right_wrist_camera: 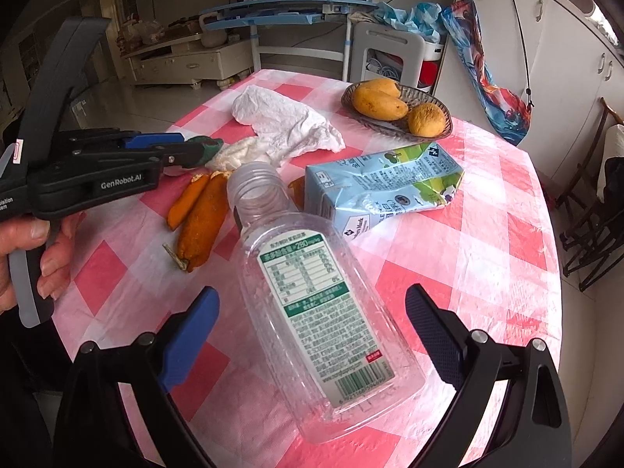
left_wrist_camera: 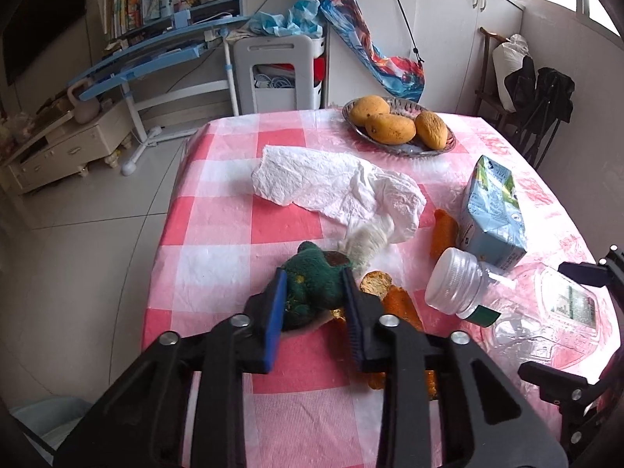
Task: Collect trash
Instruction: 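Grasp the green plush item with the left gripper while the right gripper grasps the clear bottle, then carry the bottle and green item to the yellow basin and open both grippers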
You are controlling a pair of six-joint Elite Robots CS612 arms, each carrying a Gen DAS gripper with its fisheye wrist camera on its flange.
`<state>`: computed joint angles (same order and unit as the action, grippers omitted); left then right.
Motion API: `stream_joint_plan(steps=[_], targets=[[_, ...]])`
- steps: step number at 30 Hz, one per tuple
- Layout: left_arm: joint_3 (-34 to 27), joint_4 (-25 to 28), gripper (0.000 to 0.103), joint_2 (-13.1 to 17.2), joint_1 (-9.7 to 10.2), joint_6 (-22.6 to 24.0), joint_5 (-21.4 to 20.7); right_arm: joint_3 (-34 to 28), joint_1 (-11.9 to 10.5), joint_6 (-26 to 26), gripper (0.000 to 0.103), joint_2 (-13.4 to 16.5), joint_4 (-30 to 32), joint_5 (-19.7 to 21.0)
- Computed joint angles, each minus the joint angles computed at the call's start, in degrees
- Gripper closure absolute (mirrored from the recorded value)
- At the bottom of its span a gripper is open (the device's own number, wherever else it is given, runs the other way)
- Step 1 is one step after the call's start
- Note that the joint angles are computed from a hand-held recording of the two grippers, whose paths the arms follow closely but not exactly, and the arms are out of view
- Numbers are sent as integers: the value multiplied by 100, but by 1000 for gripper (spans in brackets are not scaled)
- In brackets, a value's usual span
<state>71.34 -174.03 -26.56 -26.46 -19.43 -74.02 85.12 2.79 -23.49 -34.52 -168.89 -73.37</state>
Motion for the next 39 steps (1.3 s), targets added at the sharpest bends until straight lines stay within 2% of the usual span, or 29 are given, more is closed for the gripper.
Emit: stream_joint_plan(steps=[3,5,8,10,15,20,27,30,39], targets=[[108,-165,85,-63,13,-124,-57,-5,-12,-10,22,-5,123,13],[176,-259,88,-104,30,-229,-99,-22,-37,-8,35,-6,228,101],[317,-439,89,-181,80,-504,-285,-11,-66,-8,45,-21,346,290],[407,-571,89,-229,94,-659,-307,17,-77,1,48,-36,334,397],[715,-993,89,-380,92,-931,-342,86,-144,133,49,-69,213,799],[955,-1271,89,-502,8,-851,-183,179,-189,184,49,-114,79,1182],[1441,-1629,89,-720,-100,-972,-80,476,-187,63,49,-280,-122,1346],[1727,-1868,89,-813,-136,-1227,-124,664,-217,196,49,-375,-347,1495],[2383,-2319,89,-1022,-308,-1492,-133,1318,-278,536,49,-601,-908,1778]])
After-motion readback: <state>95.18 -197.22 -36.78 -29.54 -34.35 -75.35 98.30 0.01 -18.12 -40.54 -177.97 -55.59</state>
